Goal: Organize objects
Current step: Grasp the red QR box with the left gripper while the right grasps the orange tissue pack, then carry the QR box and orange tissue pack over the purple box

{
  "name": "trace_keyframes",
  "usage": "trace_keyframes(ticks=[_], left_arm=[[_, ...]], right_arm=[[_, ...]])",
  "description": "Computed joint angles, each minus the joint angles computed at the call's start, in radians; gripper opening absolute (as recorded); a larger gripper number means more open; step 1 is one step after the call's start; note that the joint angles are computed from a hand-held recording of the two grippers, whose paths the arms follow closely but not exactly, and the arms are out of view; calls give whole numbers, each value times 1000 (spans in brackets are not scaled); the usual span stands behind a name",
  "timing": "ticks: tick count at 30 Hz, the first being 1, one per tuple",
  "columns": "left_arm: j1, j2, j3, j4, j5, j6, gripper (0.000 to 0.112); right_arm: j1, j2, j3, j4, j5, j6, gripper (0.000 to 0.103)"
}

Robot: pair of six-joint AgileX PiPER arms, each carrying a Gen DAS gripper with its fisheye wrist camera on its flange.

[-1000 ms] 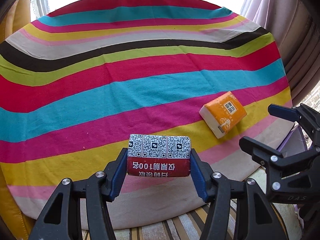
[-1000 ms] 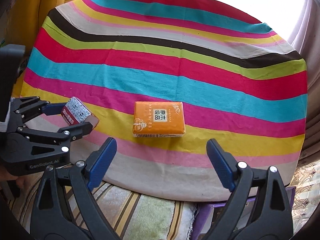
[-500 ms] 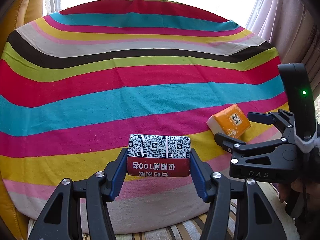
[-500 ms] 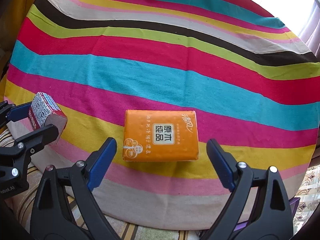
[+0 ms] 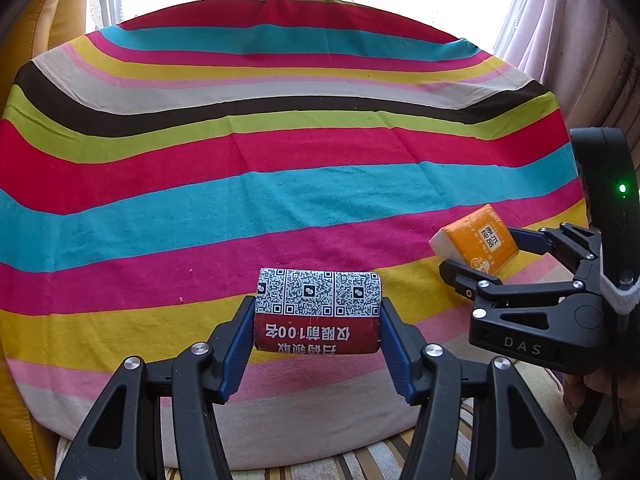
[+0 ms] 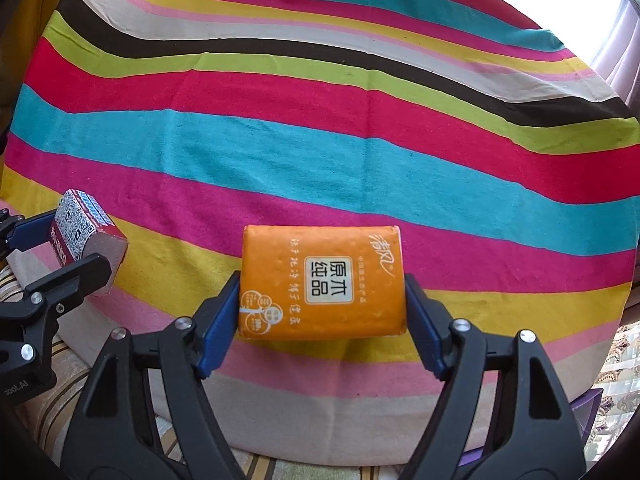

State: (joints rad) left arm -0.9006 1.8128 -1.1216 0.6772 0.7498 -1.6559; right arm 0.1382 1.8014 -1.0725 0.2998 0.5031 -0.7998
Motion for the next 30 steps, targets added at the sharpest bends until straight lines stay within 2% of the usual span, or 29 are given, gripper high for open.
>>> trace_keyframes(ticks=[10, 18, 25, 30], left_arm=[[-73, -8, -45, 22, 98, -13, 59], [-140, -4, -111, 23, 177, -5, 59], [-205, 15, -181, 30, 234, -12, 59], [-249, 45, -257, 34, 281, 7, 59]], right_arm=[[-54, -140, 120, 84, -10, -69, 78], [-150, -251, 205, 179, 25, -172, 78], [-258, -341, 252, 258, 86, -274, 78], [-351, -415, 271, 303, 161, -341, 78]])
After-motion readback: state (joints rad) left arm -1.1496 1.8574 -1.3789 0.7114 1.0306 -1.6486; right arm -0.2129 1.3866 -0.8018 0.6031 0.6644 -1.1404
